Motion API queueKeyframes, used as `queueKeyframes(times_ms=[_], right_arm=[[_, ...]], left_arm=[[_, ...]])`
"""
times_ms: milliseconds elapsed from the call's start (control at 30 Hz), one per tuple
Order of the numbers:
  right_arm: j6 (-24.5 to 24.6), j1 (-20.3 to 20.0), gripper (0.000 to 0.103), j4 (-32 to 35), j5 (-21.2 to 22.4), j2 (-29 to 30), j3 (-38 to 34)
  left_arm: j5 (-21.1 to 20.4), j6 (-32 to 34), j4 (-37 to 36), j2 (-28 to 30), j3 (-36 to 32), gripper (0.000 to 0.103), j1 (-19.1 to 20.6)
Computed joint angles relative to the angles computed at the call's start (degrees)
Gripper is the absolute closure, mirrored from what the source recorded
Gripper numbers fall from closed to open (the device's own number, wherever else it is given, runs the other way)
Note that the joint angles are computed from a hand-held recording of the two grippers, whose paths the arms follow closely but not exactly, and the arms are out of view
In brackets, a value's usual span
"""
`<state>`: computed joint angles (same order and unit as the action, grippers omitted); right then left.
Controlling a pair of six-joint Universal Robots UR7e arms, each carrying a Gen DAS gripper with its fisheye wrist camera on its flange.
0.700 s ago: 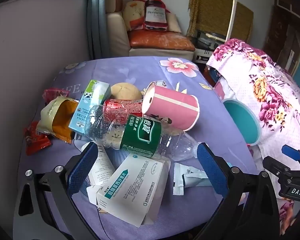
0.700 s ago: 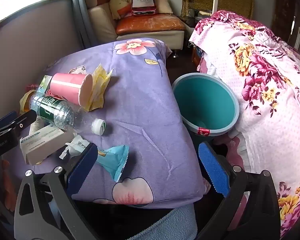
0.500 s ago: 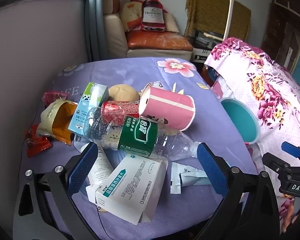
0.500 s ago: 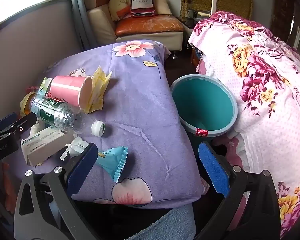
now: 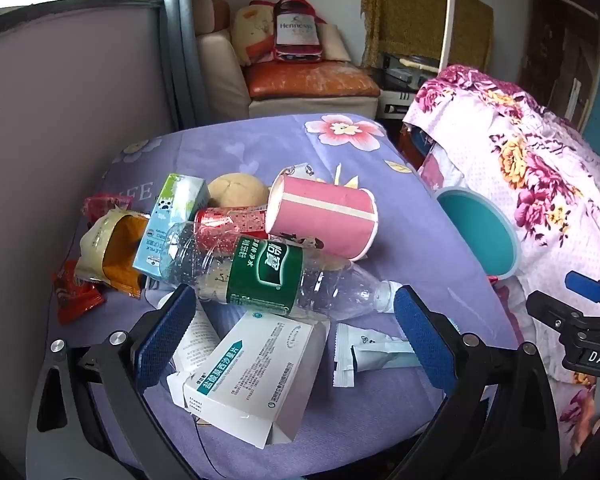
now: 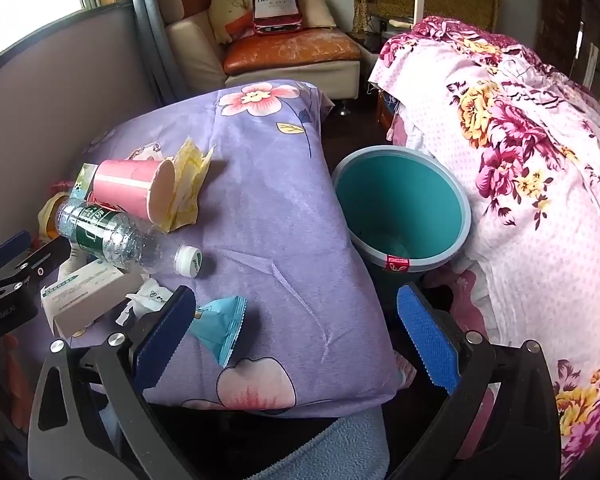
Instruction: Collect trash
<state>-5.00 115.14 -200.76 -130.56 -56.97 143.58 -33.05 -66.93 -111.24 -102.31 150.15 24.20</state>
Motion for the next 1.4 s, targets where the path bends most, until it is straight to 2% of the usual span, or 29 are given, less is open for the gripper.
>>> queueKeyframes(times_ms=[467, 1400], right_arm=[[0.3, -1.6, 0.006, 0.3, 0.9, -0.1, 0.1], [-0.8, -2.8, 0.006, -0.1, 1.2, 0.1, 0.4]], left_arm=[[-0.3, 1.6, -3.4, 3.0, -0.2, 0.004, 0.7], [-1.2, 1.6, -5.1, 3.7, 0.3, 0.004, 0.5]])
